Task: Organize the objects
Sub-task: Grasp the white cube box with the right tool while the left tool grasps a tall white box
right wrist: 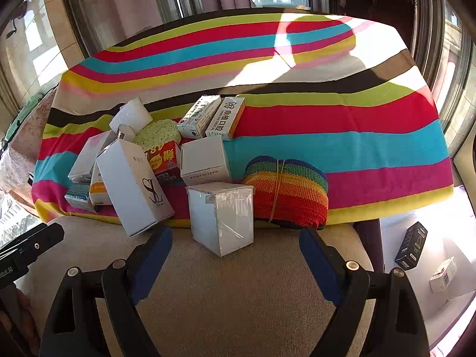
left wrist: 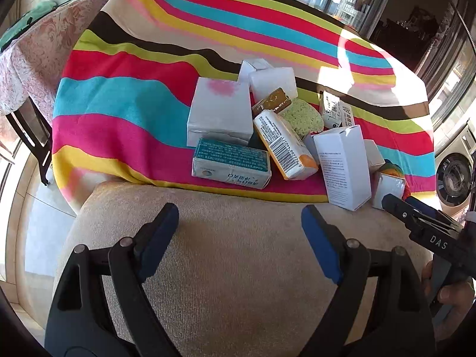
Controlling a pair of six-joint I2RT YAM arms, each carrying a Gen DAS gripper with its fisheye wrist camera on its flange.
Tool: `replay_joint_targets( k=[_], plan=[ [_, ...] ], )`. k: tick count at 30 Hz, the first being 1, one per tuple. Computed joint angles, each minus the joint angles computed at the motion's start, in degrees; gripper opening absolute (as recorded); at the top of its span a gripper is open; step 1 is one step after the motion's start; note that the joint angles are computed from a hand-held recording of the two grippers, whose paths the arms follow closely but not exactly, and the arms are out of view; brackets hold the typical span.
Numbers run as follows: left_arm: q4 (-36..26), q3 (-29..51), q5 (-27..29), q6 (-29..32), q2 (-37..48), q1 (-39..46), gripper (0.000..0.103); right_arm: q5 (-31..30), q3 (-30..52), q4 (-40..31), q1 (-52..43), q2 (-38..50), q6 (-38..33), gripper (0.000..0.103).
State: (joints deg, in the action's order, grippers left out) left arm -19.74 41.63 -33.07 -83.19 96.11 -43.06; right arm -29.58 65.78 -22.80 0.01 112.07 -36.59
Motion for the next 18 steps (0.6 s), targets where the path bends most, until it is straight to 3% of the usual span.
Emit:
replay_joint_targets(
  k=[5, 9, 12, 14, 18],
  plan=[
    [4.1, -1.5, -0.8, 4.6, -1.8, 0.8, 0.089, 1.4, 2.3, -1.6, 1.8, 2.4, -0.2, 0.088],
    [10.9, -1.7, -1.4, 10.7, -2.2, 0.1, 0.09, 1.5, 3.6, -2.3, 2.5, 3.6, -0.1, 0.086],
    [16.1, -1.7, 0.6, 11.5, -1.3, 0.9, 0.09, 1.8, 4.7, -3.1, 3.0, 4.6, -0.1, 0.069],
    [19.7, -1.9, 1.9, 10.9, -0.3, 1.6, 0.09, 1.9, 5.7, -4.5, 3.1, 5.6, -0.7, 0.052],
    [22.9, -0.8, 3.0, 7.9, 2.4, 2.1, 0.09, -0.3, 6.3, -5.8, 2.0, 6.0, -1.4, 0.052]
  ],
)
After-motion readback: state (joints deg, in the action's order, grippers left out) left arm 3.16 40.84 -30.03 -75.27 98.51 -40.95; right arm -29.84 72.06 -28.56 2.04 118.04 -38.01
